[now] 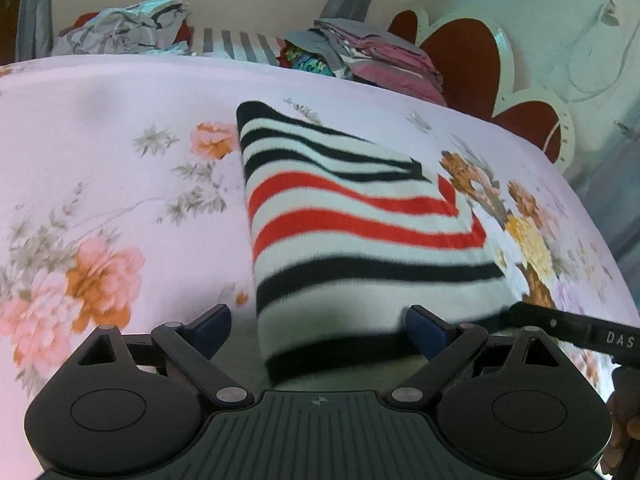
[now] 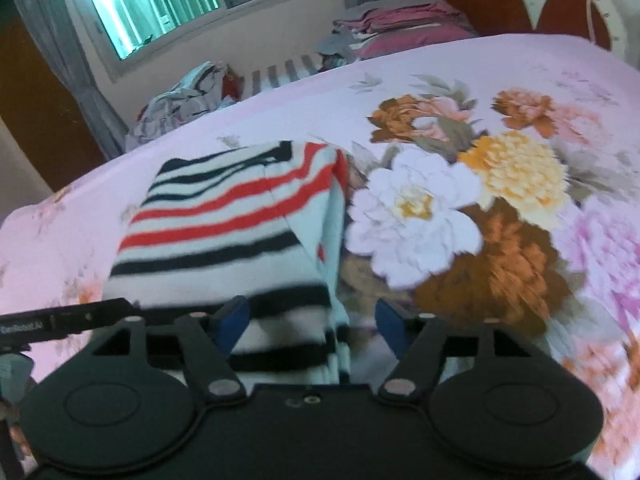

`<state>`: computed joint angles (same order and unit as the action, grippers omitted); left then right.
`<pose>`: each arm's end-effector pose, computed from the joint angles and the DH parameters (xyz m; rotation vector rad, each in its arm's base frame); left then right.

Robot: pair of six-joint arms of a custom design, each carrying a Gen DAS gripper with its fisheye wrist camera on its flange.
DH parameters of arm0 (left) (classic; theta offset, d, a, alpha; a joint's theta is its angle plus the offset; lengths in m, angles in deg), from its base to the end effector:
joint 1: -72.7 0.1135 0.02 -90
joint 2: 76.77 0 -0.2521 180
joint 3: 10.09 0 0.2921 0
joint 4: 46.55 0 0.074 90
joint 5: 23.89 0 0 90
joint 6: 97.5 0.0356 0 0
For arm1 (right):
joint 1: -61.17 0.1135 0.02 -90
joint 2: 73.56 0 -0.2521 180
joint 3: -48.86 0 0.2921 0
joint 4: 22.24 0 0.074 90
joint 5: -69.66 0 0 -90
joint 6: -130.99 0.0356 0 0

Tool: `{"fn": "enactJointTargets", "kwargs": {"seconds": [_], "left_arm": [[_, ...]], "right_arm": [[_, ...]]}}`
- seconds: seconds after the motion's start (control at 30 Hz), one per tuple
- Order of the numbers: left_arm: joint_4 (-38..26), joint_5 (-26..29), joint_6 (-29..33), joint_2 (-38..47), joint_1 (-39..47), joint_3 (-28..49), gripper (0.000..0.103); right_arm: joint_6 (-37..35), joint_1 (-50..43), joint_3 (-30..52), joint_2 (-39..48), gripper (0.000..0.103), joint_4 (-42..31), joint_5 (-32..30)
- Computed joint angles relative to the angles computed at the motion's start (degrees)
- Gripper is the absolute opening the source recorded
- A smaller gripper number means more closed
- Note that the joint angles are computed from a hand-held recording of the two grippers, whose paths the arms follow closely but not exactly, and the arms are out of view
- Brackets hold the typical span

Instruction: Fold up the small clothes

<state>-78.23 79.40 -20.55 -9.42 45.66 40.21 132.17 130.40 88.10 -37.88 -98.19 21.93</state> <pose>0.2402 -0.1318 0.1789 0.4096 2.4460 -0.5910 0.0710 0.1197 0.1830 0.5877 2.2888 0.2049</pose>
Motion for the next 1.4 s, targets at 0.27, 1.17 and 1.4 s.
{"fn": "enactJointTargets", "kwargs": {"seconds": [0.27, 1.17, 1.4], "left_arm": [[4.3, -0.4, -3.9, 11.7, -2.2, 6.4, 0.094], [1.8, 4.0, -3.0, 7.1, 1.7, 7.4, 0.051], [-8.6, 12.7, 8.5, -1.3, 17.3, 8.2, 0.051]], "right_arm": [[-31.8, -32.5, -12.5, -14.7, 0.078, 22.4, -22.8], [-36.4, -29.8, -9.0, -10.8, 0.033, 33.9, -24.5], [-32.7, -18.9, 1.9, 9.3, 0.033, 44.7, -16.8]]}}
